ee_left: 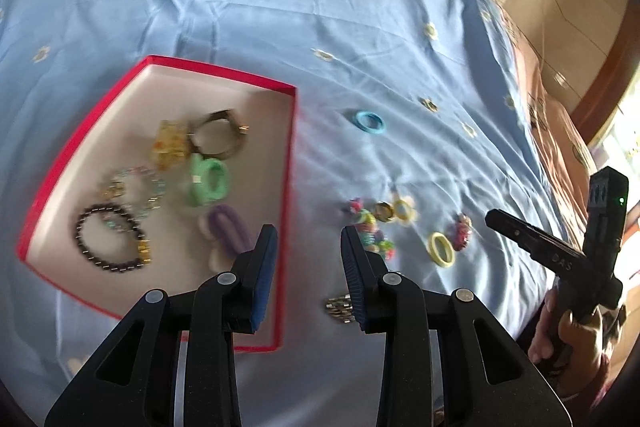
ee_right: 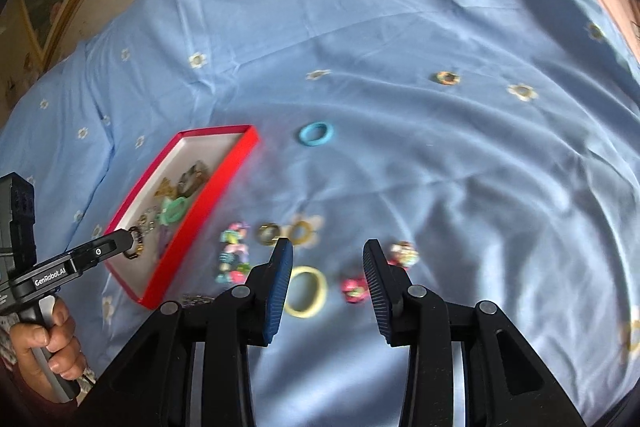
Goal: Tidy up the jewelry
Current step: 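Withdraw both open tools from the box toward the remaining jewelry, then grasp the pastel bead bracelet with the left tool while the right tool grasps the pink heart clip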
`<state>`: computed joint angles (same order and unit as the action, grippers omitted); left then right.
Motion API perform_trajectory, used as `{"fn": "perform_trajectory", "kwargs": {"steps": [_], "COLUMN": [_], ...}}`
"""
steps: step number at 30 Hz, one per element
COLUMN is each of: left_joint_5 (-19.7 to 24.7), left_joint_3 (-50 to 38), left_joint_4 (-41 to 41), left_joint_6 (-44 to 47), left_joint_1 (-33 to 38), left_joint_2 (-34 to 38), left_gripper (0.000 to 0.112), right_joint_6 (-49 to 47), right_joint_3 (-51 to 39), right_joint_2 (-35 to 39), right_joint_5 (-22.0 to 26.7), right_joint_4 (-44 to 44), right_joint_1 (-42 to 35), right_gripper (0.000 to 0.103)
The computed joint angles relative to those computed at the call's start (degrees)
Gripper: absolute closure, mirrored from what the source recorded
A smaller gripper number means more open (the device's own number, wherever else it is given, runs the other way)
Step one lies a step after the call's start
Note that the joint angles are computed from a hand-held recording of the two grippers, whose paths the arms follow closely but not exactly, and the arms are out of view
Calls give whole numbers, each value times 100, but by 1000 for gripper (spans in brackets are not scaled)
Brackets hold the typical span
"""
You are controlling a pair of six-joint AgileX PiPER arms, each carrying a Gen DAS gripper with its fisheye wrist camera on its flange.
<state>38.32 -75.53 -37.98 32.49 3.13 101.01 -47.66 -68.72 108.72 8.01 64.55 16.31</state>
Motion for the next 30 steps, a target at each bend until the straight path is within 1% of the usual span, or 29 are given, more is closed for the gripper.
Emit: {"fn": "perform_trajectory", "kwargs": {"steps": [3, 6, 8, 11, 12, 14, 16, 18, 20, 22, 27, 28, 30], "left_joint_5": [-20, -25, -29, -26, -32, -31, -16, 60, 123, 171, 191, 157, 16], "left_joint_3": [-70, -125, -158, -215, -242, -304, -390, -521, -672, -860, -1215, -1252, -1258], "left_joint_4": [114, 198, 262, 363, 408, 494, 560, 562, 587, 667, 1065, 1164, 1447], "left_joint_6": [-113, -174, -247, -337, -370, -446, -530, -581, -668, -811, -1200, -1267, -1422], "left_joint_1": [-207, -347, -435, -544, -591, -657, -708, -721, -747, -805, -1024, -1072, -1185], "left_joint_2": [72, 163, 230, 317, 351, 417, 495, 607, 743, 917, 1310, 1370, 1441], "left_gripper": [82, 81, 79, 78, 77, 73, 69, 66, 60, 56, 56, 56, 57], "right_joint_6": [-310, -358, 149, 467, 606, 648, 886, 1259, 2033, 2397, 3006, 3208, 3781], "right_joint_3": [147, 229, 203, 154, 132, 91, 6, -81, -199, -304, -445, -449, -469], "right_joint_2": [-69, -90, -54, 30, 68, 145, 253, 356, 467, 570, 729, 742, 768], "right_joint_5": [-68, -144, -137, -147, -155, -139, -95, -67, -30, 22, -8, -48, -98], "right_joint_4": [307, 331, -216, -612, -777, -841, -1095, -1476, -2238, -2584, -3220, -3454, -4086], "right_joint_1": [-116, -175, -187, -153, -125, -99, -75, -55, -29, -34, -5, 10, 36], "right_gripper": [65, 65, 64, 57, 56, 56, 56, 56, 56, 56, 56, 57, 62]}}
